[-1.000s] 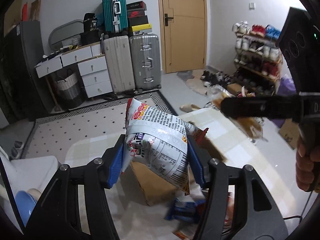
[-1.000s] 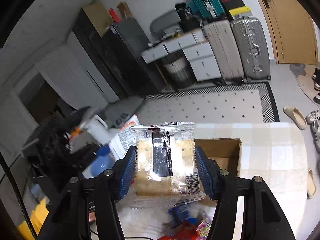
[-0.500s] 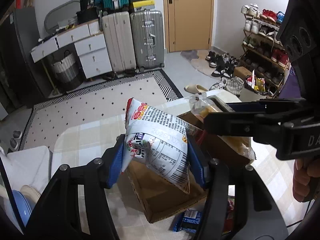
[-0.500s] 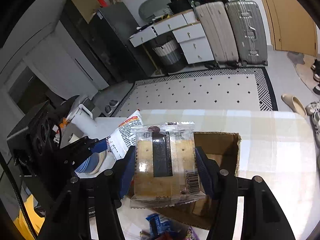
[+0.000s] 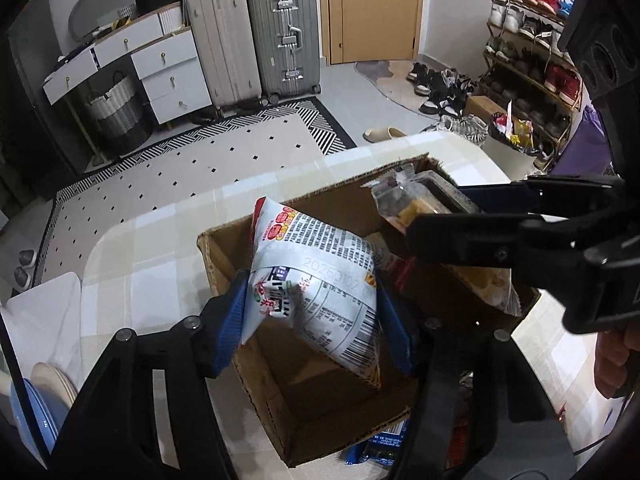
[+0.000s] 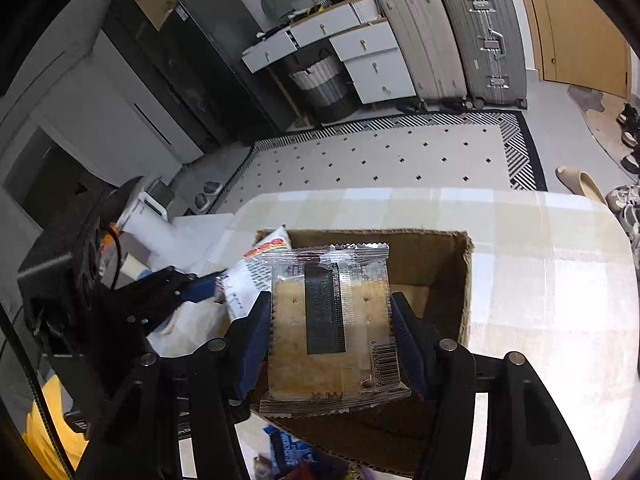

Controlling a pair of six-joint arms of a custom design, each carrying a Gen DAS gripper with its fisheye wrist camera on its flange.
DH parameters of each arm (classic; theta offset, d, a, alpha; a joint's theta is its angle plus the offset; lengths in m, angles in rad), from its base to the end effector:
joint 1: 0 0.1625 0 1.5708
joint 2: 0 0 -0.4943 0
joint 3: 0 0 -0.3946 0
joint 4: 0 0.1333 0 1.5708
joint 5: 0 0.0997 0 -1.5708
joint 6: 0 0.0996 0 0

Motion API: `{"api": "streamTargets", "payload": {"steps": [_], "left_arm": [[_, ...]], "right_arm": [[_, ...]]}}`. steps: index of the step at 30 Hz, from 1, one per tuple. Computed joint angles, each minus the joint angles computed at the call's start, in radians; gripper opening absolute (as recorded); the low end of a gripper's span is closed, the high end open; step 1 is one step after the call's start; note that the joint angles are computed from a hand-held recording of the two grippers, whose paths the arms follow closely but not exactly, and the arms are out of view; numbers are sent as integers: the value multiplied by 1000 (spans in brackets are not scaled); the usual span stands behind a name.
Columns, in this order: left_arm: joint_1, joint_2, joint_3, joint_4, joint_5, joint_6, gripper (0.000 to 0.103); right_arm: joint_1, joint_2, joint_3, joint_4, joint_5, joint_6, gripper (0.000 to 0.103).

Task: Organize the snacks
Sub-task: 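Lower both packs into the SF box and open both tools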

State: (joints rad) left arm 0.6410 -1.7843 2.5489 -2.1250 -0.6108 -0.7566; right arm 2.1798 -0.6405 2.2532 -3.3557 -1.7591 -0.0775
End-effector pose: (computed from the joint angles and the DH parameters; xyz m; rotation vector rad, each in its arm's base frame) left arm -0.0844 -0.3311 0.2957 0.3189 2.2386 -0.7192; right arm 0.3771 -0.3402 -0.0157 0.9827 -2.8221 0.3230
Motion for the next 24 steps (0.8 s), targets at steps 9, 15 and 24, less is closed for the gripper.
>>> {"api": "streamTargets", "payload": {"steps": [9,15,24], "left_arm": [[61,39,14,-69,41,28,68],[25,6,28,-21,53,-13,78],[-137,-108,15,370,15,-315,78]], "right_arm": [[-1,21,7,-31,-36,-4,59],[10,27,-4,-5,-62,1,59],[29,9,5,-13,-83,17,75]]}}
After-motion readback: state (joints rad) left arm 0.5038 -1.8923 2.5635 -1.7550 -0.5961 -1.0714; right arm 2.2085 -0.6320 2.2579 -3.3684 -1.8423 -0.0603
